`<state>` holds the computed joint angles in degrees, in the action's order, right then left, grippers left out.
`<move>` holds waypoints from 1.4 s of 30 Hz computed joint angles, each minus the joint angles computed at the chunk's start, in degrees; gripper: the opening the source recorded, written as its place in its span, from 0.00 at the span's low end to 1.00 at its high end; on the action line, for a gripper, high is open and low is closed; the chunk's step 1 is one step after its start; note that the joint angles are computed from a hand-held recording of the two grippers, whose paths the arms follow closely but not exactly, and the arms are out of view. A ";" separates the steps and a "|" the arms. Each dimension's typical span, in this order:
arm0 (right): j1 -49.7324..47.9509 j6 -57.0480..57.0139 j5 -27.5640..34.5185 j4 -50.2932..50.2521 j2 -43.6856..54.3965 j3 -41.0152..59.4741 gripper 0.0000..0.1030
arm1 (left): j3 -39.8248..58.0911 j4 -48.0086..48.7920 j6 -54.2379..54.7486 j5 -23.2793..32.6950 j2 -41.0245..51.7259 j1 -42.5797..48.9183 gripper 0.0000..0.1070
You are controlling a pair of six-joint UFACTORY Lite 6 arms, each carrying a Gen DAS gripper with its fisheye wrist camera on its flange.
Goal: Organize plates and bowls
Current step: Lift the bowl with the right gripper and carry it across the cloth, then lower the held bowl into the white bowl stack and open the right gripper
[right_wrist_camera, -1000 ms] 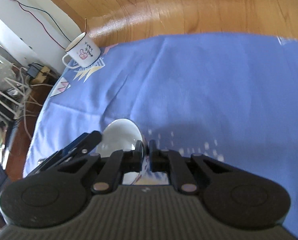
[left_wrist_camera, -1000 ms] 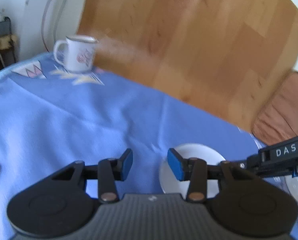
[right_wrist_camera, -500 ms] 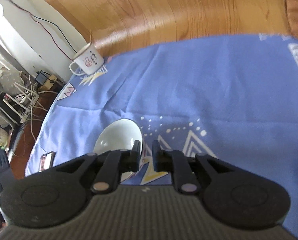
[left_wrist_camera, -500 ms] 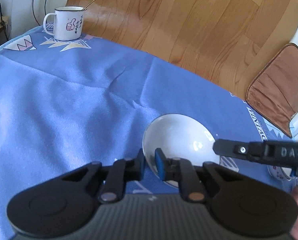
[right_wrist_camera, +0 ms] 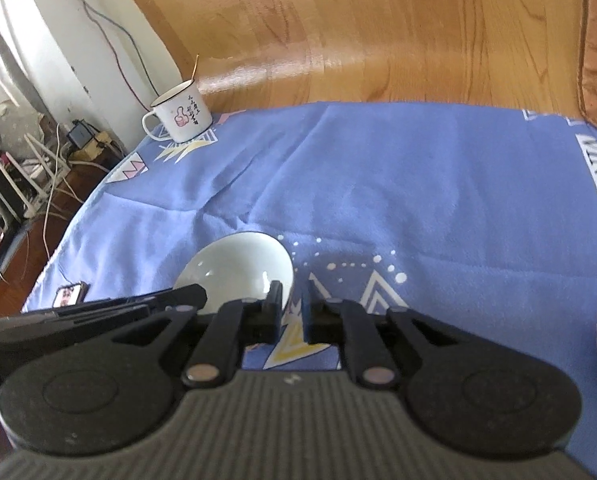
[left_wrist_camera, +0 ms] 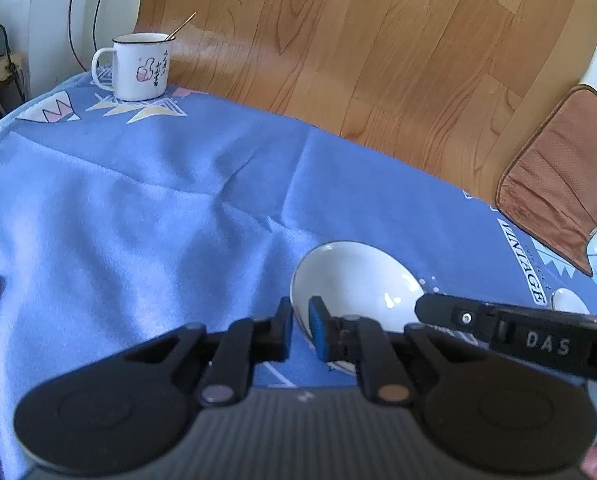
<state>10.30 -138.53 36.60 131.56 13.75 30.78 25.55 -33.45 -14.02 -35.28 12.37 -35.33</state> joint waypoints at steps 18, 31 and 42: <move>-8.00 -8.95 5.66 3.92 -6.01 -8.50 0.07 | 7.48 -6.80 5.74 2.88 3.12 -6.40 0.08; -37.84 -6.23 13.88 -11.81 -16.46 -14.32 0.07 | 41.56 -28.61 38.99 12.44 18.85 -14.71 0.08; -53.96 -11.01 17.82 -15.87 -4.44 -8.86 0.08 | 68.09 -58.79 72.54 18.06 37.71 -18.19 0.09</move>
